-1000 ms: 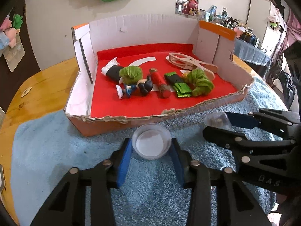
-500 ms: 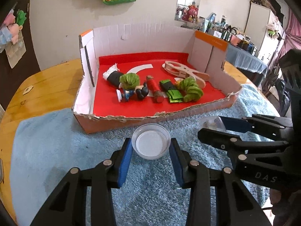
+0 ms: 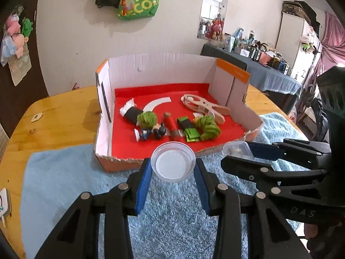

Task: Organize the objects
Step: 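Carry round container with left gripper while right gripper carries square box into box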

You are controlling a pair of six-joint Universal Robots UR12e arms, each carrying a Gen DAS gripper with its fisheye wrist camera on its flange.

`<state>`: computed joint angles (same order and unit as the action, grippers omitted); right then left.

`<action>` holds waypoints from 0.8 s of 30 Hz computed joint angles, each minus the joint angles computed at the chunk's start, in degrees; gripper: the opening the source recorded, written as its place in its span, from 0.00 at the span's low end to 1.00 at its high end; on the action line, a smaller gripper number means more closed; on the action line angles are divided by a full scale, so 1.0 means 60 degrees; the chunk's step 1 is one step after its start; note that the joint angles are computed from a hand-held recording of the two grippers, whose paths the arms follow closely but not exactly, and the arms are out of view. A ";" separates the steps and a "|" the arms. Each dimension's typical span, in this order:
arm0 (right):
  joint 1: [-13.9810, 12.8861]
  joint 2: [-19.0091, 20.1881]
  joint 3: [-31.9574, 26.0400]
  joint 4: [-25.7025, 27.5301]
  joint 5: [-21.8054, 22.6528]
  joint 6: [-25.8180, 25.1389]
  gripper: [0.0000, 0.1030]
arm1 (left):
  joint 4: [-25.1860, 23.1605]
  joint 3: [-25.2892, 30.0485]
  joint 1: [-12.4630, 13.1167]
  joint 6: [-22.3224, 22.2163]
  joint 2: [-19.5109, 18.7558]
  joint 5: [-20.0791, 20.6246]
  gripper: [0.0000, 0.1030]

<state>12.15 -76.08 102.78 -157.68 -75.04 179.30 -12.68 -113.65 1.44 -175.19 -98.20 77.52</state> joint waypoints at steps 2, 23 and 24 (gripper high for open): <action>-0.0008 0.0007 -0.0046 -0.0013 0.0031 0.0000 0.39 | 0.0028 0.0051 -0.0001 -0.0007 -0.0019 0.0018 0.40; -0.0296 0.0440 -0.0866 0.0714 0.0396 0.0108 0.39 | -0.0794 0.1033 -0.0059 -0.0080 -0.0642 0.0348 0.40; -0.0302 0.0471 -0.0906 0.0778 0.0423 0.0116 0.39 | -0.0882 0.1071 -0.0055 -0.0069 -0.0675 0.0354 0.41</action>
